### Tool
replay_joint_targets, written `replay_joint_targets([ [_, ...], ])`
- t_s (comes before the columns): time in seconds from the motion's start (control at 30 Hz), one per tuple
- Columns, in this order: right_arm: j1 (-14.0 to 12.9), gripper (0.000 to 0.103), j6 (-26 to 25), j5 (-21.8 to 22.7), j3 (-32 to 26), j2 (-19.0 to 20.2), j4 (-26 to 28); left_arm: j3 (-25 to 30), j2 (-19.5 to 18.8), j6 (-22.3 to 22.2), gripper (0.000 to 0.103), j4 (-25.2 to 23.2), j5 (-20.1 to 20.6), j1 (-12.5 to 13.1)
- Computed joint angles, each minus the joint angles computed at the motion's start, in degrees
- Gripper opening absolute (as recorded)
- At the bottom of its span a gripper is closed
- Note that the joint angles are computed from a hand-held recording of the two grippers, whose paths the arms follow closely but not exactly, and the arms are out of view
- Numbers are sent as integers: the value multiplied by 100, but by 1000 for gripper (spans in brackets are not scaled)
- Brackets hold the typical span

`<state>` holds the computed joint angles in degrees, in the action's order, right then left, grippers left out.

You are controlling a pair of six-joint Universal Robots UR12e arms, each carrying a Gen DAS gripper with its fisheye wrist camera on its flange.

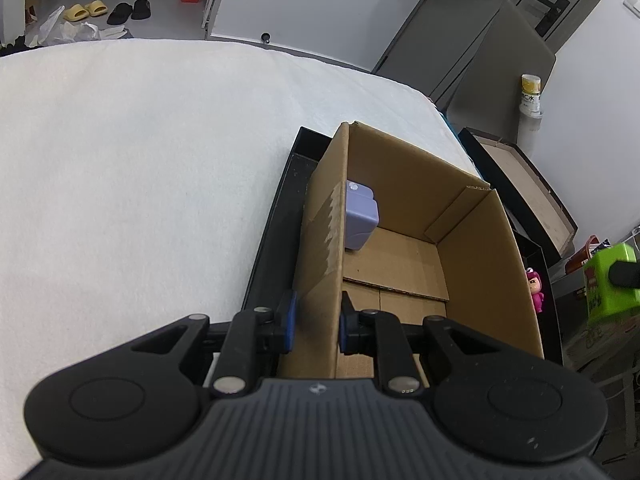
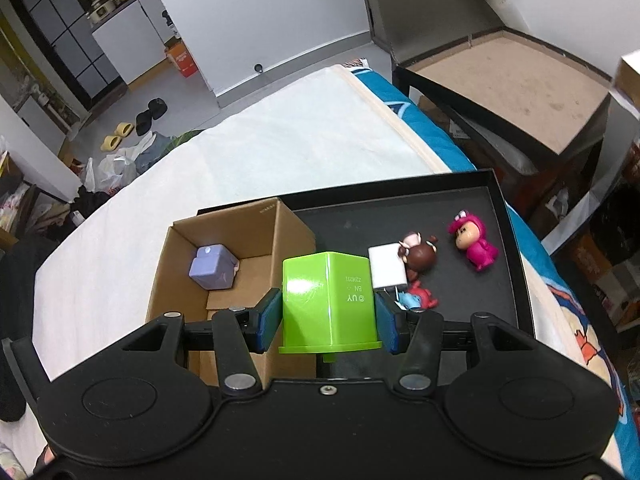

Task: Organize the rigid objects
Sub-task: 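Carry the lime-green block into the box and open the right gripper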

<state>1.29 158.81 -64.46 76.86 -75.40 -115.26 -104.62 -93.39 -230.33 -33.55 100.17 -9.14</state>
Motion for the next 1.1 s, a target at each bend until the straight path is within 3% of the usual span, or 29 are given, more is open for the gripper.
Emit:
replay_joint_targets([
  [0.3,140,49,192,223,-53,41,-81,-46,25,44,19,73,-95,33],
  [1.1,701,49,363,237,-59,289,-518,-209,87,21,20,368,-316,121],
])
